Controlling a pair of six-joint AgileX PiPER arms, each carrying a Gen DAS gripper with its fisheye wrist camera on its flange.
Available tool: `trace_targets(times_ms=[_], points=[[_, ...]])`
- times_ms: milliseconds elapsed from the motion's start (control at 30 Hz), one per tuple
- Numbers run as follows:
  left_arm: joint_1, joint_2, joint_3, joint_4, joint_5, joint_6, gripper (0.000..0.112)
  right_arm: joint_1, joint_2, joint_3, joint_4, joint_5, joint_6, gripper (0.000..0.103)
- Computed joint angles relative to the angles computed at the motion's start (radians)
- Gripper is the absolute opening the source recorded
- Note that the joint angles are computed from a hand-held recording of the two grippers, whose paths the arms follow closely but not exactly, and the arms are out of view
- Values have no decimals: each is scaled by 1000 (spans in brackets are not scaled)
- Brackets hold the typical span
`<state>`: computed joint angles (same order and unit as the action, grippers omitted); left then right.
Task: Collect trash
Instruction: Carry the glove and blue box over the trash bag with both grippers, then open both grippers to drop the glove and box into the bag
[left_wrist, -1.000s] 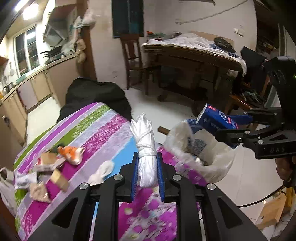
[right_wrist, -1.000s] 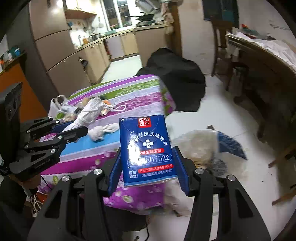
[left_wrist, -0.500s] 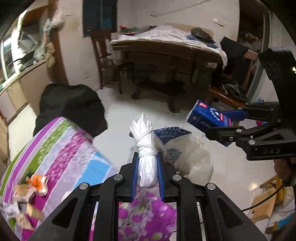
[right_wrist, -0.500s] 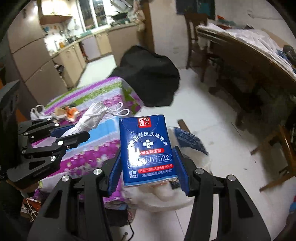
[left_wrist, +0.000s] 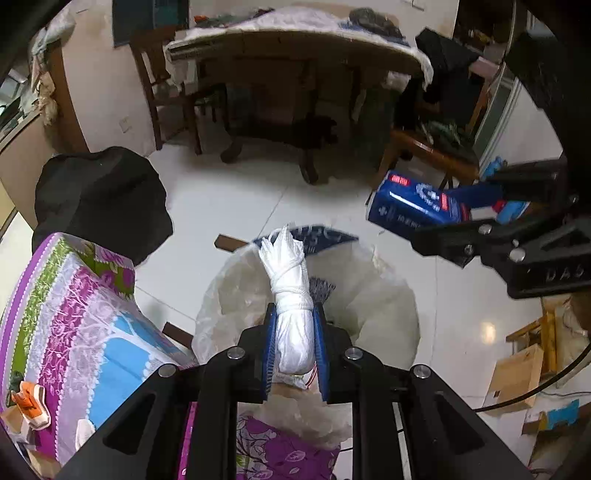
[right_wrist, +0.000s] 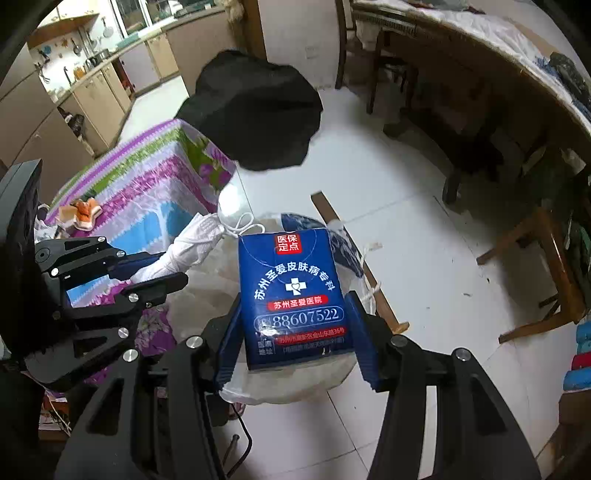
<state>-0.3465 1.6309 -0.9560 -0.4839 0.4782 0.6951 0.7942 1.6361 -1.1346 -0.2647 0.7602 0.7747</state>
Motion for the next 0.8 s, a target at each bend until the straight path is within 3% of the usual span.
trace_targets(times_ms=[300,567,800], points=[[-24,61,8,26,-52,-18,20,-45,61,-22,75,-13,-91,51],[-37,87,26,113,-107,-103,22,-66,61,-8,80,-73,-91,63],[-18,65,64,56,-125,-30,23,-37,73,-5,44,-70,-58,63]])
